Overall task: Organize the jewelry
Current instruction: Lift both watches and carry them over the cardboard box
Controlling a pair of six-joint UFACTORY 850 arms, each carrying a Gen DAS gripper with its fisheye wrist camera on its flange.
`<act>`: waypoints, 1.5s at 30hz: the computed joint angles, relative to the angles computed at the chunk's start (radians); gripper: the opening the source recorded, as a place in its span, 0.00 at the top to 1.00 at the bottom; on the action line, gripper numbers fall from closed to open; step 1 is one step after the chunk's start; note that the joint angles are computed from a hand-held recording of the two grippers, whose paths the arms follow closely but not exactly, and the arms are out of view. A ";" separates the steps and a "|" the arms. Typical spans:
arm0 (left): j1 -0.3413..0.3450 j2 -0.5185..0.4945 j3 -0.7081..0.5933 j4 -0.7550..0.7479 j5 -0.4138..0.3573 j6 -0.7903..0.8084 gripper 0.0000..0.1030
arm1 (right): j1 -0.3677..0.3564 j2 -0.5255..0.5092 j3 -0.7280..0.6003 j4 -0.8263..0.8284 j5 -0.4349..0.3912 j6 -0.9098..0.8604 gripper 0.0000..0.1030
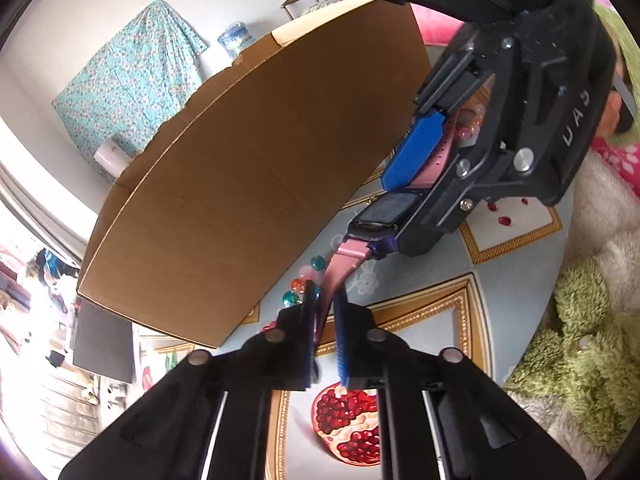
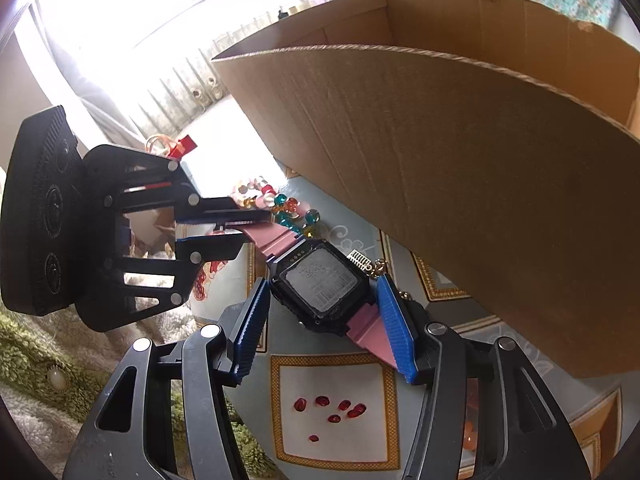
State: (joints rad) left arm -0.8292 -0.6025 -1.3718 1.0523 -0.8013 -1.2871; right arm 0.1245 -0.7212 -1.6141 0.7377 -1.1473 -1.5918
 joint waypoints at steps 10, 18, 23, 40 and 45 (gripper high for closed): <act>0.035 0.023 0.005 -0.044 0.056 -0.010 0.94 | -0.084 0.173 0.223 0.170 0.241 -0.133 0.47; 0.062 0.067 0.040 -0.015 0.153 -0.100 0.94 | -0.036 0.316 0.438 0.282 0.518 -0.429 0.50; 0.077 0.096 0.053 0.025 0.196 -0.147 0.94 | -0.022 0.344 0.495 0.356 0.583 -0.543 0.51; 0.055 0.086 0.024 0.066 0.145 -0.182 0.94 | -0.005 0.376 0.623 0.949 0.738 -1.001 0.88; 0.038 0.096 0.034 0.093 0.111 -0.214 0.94 | -0.018 0.395 0.653 1.212 0.704 -1.223 0.96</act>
